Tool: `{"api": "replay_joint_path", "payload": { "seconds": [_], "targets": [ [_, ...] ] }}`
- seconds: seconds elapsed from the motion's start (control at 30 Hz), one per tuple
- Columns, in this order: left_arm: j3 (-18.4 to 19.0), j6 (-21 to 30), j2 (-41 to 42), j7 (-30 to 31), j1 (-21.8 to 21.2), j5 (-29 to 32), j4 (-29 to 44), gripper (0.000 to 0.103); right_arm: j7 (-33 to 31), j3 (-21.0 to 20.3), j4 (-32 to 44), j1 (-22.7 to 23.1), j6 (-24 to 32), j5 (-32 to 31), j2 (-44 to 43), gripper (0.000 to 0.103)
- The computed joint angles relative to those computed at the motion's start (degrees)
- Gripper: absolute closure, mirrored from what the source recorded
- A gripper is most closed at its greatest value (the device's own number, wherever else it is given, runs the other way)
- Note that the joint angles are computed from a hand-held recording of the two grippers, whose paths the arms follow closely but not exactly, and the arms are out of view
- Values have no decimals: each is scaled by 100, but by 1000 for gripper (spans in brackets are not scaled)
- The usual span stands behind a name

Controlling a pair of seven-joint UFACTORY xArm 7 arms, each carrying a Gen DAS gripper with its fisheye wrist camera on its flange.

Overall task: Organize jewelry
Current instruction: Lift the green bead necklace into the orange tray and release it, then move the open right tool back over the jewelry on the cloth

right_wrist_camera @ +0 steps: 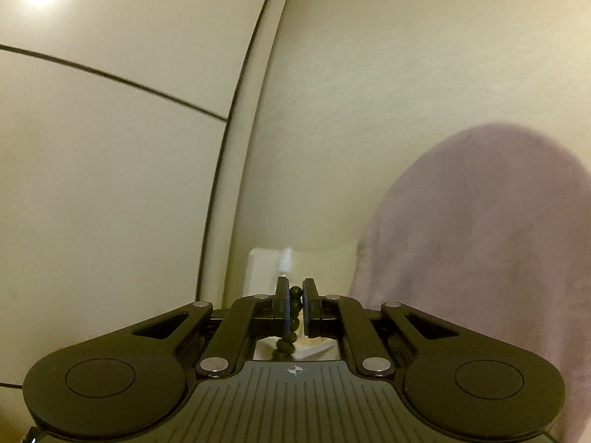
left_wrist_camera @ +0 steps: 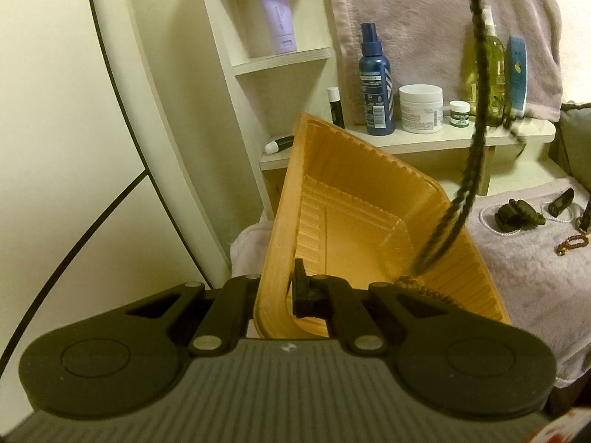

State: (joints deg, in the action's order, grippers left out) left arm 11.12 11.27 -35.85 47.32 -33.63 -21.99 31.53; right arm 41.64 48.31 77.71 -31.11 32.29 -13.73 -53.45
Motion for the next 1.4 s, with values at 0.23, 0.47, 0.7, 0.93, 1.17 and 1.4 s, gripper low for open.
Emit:
{"api": "replay_joint_path", "payload": {
  "seconds": [0.23, 0.47, 0.7, 0.93, 1.17, 1.4],
  "targets": [
    [14, 25, 24, 7, 2, -44, 22, 99, 572, 202, -832, 519, 25, 338, 349, 96],
    [4, 59, 23, 7, 23, -68, 30, 99, 1333, 235, -1799, 1295, -78, 461, 824, 96],
    [-22, 84, 54, 13, 44, -87, 65, 99, 2007, 102, -2624, 1992, -367, 520, 1328, 96],
    [-47, 83, 66, 22, 63, -95, 74, 99, 2677, -97, -3121, 2518, -618, 398, 1541, 95],
    [-44, 113, 64, 45, 78, -100, 81, 99, 3618, -335, -3562, 2846, -301, 38, 676, 35],
    [-48, 112, 80, 50, 93, -106, 87, 98, 4559, -352, -3995, 3692, 1601, -45, -611, 35]
  ]
}}
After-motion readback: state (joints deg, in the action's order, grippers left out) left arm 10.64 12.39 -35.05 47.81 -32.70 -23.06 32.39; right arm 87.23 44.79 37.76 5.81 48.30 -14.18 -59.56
